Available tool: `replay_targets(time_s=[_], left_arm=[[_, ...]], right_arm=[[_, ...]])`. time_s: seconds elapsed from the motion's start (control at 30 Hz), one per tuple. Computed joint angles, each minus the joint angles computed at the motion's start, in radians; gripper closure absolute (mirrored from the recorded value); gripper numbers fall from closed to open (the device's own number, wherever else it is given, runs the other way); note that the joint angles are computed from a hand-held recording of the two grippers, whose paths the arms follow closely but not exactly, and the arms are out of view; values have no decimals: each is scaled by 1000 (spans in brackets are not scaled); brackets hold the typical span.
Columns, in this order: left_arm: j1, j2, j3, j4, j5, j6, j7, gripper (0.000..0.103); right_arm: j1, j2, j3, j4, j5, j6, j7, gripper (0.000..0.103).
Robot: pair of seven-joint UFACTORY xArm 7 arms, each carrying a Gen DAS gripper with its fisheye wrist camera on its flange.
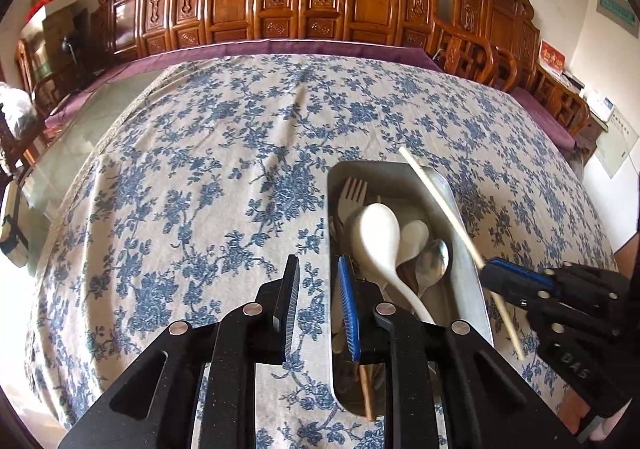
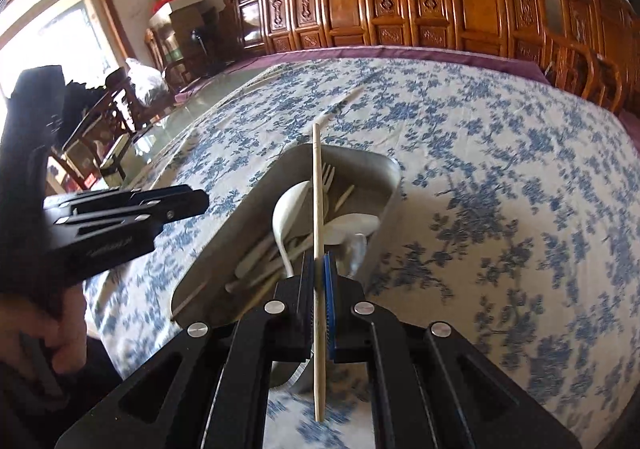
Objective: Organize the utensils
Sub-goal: 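Lower the held chopstick into the tray and open the right gripper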
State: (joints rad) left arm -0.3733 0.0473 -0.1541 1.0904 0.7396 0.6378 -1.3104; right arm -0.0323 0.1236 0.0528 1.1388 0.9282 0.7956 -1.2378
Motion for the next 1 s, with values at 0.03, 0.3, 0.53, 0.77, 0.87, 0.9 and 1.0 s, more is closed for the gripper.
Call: replay_targets(time_s=[0.03,0.3,0.53,0.77,0.87,0.9,1.0], left_arm=[[2,-6,1,-7,-2,-8,-1,84],[10,-8,2,-22,-23,-31,17,84],[8,-5,0,-19,-17,-30,12,84],[5,-3,0,-17,-12,-27,9,84],[4,-3,0,-14,-8,-25,8,84],[3,-2,-1,-13,-7,-25,8,84],[-3,0,-3,-5,-1,-20,5,84]], right_arm=[[3,8,3,7,3,4,23,97],[18,48,24,21,10,-12,122,97],[13,56,35,10,15,-31,125,94],[13,4,31,-36,75,-36,-7,94],[16,-16,19,-49,89,-45,-46,94],[16,-24,14,-55,93,-49,-59,94],[13,-49,-3,-71,98,-58,-89,94]])
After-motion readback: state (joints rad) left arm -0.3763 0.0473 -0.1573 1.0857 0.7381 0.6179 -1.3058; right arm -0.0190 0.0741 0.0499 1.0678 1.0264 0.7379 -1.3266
